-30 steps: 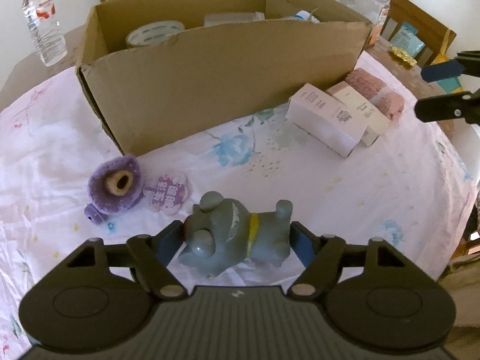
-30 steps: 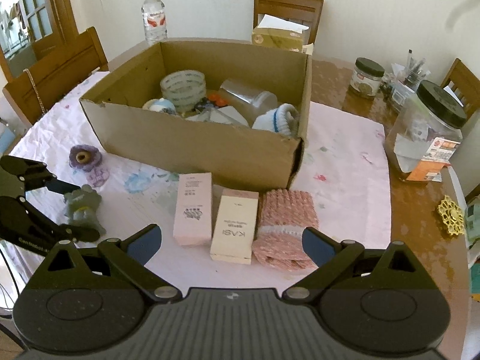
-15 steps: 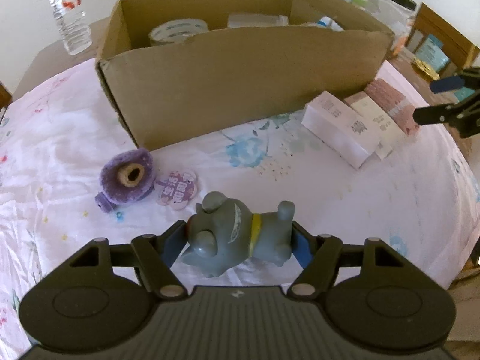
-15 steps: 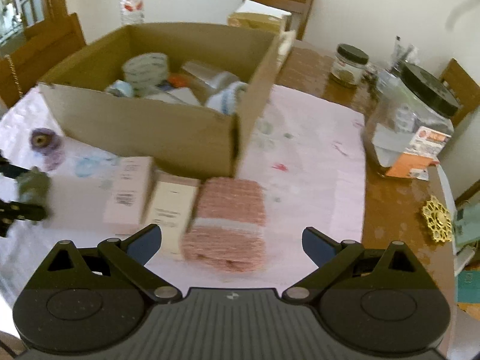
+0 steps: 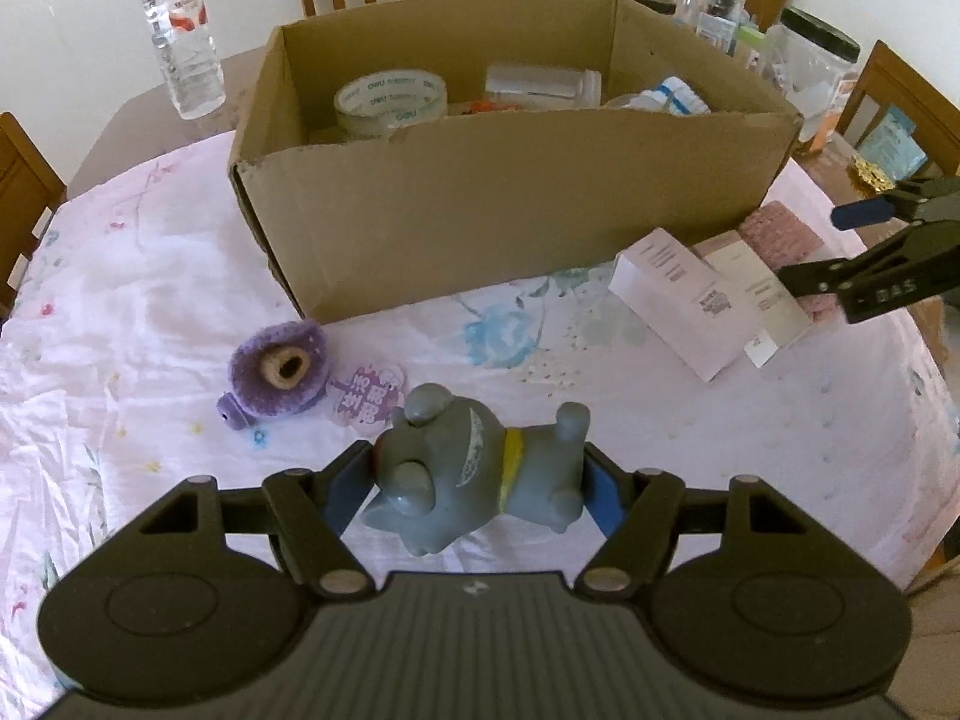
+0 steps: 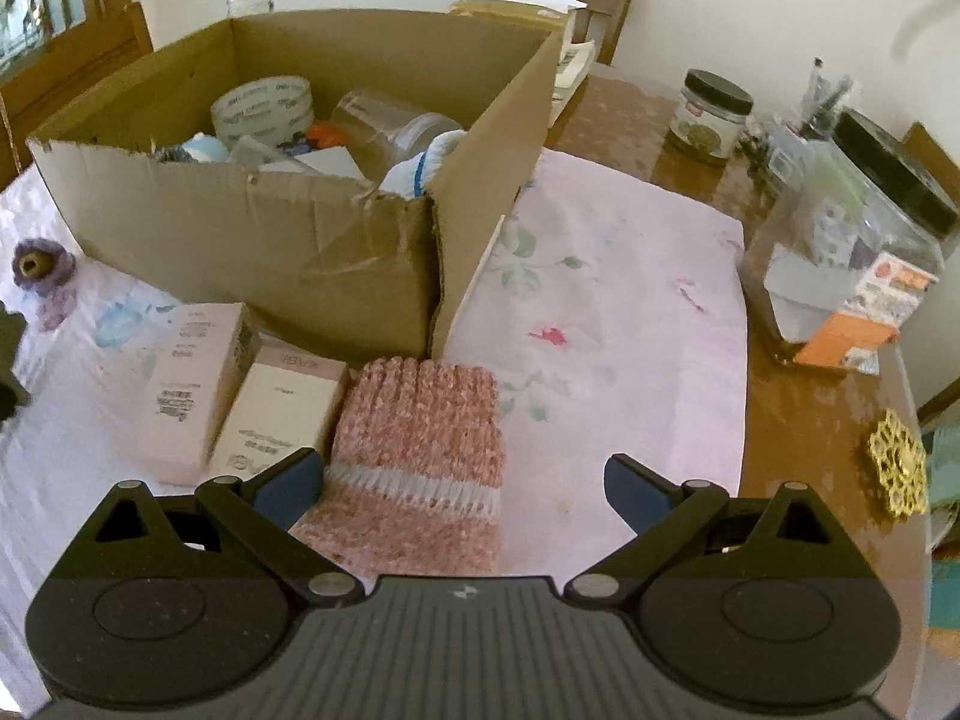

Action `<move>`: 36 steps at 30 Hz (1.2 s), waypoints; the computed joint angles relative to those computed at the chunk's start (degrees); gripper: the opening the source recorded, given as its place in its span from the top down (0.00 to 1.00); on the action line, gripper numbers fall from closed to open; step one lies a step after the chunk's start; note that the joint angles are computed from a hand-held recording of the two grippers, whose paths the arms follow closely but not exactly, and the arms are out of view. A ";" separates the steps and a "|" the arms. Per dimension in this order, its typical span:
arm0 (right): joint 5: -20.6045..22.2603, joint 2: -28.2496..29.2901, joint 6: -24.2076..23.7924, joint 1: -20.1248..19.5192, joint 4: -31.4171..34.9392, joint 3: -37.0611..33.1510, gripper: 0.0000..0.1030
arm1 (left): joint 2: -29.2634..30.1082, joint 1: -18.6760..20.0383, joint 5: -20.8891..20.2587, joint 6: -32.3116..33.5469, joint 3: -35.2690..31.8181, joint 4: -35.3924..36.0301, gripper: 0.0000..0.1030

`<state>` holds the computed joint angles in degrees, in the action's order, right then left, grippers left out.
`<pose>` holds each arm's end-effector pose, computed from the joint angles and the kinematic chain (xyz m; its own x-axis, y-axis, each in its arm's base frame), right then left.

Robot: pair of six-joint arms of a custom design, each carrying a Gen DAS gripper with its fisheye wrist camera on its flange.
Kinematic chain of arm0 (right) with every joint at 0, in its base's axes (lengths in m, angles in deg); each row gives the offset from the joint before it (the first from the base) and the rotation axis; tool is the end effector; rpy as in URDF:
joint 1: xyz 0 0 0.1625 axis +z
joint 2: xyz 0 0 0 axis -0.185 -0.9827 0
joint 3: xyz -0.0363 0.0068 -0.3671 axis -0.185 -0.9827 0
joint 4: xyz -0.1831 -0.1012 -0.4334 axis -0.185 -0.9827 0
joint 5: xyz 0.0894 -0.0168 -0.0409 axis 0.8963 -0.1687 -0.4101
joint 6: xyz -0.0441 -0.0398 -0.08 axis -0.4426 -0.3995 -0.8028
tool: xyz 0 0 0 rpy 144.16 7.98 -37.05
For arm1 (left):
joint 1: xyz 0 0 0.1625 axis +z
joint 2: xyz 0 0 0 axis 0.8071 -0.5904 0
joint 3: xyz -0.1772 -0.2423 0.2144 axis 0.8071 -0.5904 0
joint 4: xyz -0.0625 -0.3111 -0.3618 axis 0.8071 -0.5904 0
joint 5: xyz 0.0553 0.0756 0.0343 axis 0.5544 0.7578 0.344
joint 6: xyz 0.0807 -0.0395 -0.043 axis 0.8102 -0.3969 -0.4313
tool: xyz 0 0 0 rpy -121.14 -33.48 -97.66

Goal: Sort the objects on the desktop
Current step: 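Lift the grey dog toy with the left gripper while the right gripper grasps the pink knit sock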

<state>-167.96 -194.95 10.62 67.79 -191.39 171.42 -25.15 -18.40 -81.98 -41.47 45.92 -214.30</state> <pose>-0.0872 -0.3291 0.2112 -0.6512 0.1437 0.7451 -0.3314 0.8295 -0.4496 -0.2246 -0.3940 -0.0484 -0.5724 0.5732 -0.5864 0.7091 0.7051 -0.0030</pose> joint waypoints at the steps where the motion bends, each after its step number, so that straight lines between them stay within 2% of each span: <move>1: -0.20 0.90 -0.18 0.16 -0.48 -0.33 0.01 | -0.01 -0.15 0.06 -0.13 -0.02 0.05 0.30; 10: -2.83 9.85 -2.18 1.67 -7.29 -3.10 0.02 | -0.06 -0.76 0.03 -0.69 -0.39 0.12 0.30; 12: -2.86 10.09 -2.46 1.86 -7.56 -3.23 0.04 | -0.01 -0.86 -0.11 -0.54 -0.40 0.00 0.30; 14: -3.44 10.45 -2.94 2.35 -7.81 -3.52 0.11 | -0.02 -0.96 -0.36 -0.39 -0.43 -0.05 0.30; 20: -2.11 6.89 -3.19 2.51 -2.40 -2.63 0.31 | -0.07 -1.48 -0.95 0.54 -0.59 -0.58 0.30; 29: -1.20 1.17 -3.99 2.71 1.49 -0.96 0.35 | -1.09 -2.80 -1.59 1.98 -0.50 -1.29 0.30; 36: -0.13 -8.63 -4.96 3.17 8.67 1.54 0.35 | -1.62 -3.67 -2.41 3.80 -1.00 -1.80 0.30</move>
<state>-168.09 -203.58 5.66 70.96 -182.72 172.97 -26.77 -22.07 -84.39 -37.66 44.93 -216.10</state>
